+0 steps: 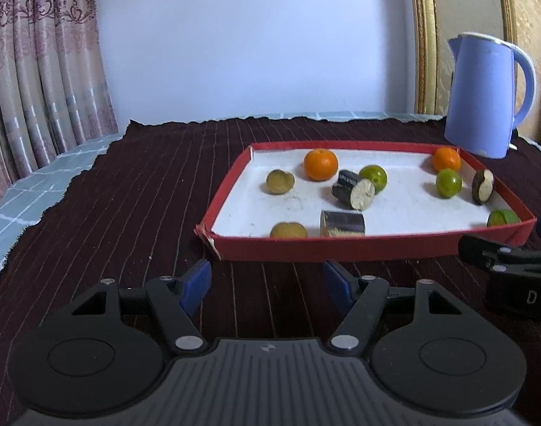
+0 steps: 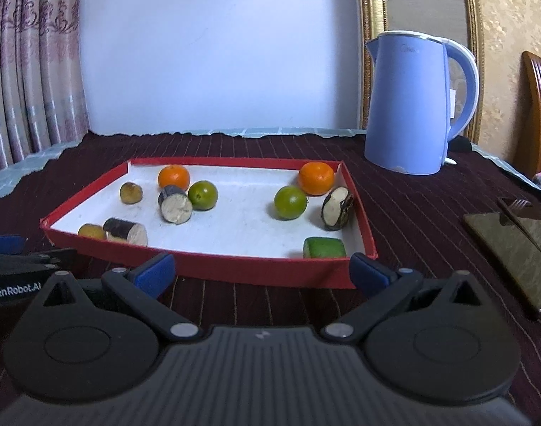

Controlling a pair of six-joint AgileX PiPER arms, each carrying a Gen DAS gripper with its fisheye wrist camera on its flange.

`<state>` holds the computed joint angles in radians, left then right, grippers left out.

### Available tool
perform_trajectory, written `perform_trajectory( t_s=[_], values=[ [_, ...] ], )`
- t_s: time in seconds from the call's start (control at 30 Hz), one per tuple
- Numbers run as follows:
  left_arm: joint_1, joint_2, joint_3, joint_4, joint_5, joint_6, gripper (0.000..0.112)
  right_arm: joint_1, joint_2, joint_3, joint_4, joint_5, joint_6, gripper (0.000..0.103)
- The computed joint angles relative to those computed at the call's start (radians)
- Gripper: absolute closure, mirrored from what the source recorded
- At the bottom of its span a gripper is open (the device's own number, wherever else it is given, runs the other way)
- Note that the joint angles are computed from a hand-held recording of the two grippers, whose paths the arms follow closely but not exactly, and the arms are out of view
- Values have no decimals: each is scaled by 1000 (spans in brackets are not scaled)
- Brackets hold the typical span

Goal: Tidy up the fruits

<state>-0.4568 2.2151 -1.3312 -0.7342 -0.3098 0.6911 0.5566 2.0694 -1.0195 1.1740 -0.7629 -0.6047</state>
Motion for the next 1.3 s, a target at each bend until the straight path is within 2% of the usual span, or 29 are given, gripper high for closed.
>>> perform_trajectory(
  t_s=[0.33, 0.43, 0.53, 0.7, 0.8, 1.07, 1.3],
  values=[
    [4, 16, -9, -20, 31, 24, 42, 12, 5, -26, 64, 28, -102, 0],
    [3, 20, -13, -34, 32, 39, 36, 12, 6, -33, 74, 42, -129, 0],
    [1, 19, -11, -32, 32, 36, 35, 15, 10, -46, 105, 52, -172, 0],
    [4, 22, -22, -81, 53, 85, 35, 20, 19, -69, 153, 61, -237, 0],
    [3, 26, -29, -131, 57, 130, 28, 23, 22, -78, 174, 61, -265, 0],
    [7, 35, -49, -227, 84, 221, 26, 11, 38, -127, 302, 95, -396, 0],
    [7, 38, -55, -246, 87, 242, 24, 1, 45, -147, 358, 117, -454, 0]
  ],
)
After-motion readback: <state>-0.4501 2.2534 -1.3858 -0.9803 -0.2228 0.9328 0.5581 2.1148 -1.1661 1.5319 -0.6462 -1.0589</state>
